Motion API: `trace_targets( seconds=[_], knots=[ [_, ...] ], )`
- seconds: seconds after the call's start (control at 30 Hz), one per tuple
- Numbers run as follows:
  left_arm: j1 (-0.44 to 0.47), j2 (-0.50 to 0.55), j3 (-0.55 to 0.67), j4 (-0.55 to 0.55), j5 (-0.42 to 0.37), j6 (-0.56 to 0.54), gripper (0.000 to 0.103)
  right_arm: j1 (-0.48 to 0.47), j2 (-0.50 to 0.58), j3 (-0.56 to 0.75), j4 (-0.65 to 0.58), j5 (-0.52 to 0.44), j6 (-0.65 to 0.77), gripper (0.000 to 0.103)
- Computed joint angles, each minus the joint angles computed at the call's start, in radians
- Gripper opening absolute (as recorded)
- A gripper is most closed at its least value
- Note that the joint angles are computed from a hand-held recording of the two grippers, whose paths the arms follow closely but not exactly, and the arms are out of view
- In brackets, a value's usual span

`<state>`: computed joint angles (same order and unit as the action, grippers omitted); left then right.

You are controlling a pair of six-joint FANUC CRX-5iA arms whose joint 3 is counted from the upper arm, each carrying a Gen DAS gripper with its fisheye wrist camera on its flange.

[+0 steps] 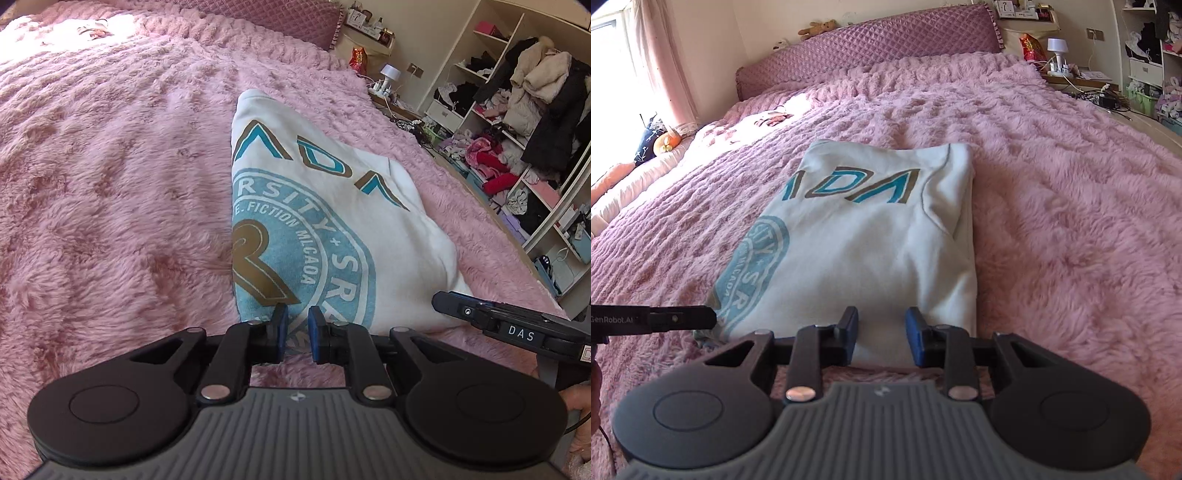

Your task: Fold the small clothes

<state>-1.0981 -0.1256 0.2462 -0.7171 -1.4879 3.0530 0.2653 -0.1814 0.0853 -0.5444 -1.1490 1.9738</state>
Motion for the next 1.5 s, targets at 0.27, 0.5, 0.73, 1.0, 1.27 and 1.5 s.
trace_targets(
  seconds=[0.27,0.5,0.73,1.0,1.27,1.5],
  knots=[
    [-0.001,-0.012,-0.022,0.068,-0.012,0.015,0.017,-0.001,0.016,0.004,0.016,0.006,-0.035,0.011],
    [-0.123,-0.034,0.020,-0.083,-0.049,0.099,0.018,-0.029,-0.006,0.023,-0.033,0.013,-0.040,0.019],
    [-0.015,-0.032,0.009,-0.038,0.028,0.045,0.020,-0.011,-0.001,0.047,-0.060,-0.004,0.000,0.024],
    [0.035,-0.033,-0.042,0.024,0.066,0.060,0.021,-0.003,0.027,0.019,-0.010,-0.007,-0.045,0.023],
    [0.052,-0.037,-0.004,-0.005,0.080,0.005,0.021,-0.021,0.042,0.084,-0.079,0.033,-0.037,0.036],
    [0.170,-0.007,0.023,0.039,0.120,-0.141,0.023,0.020,0.159,0.201,-0.079,0.075,-0.051,0.036]
  ],
)
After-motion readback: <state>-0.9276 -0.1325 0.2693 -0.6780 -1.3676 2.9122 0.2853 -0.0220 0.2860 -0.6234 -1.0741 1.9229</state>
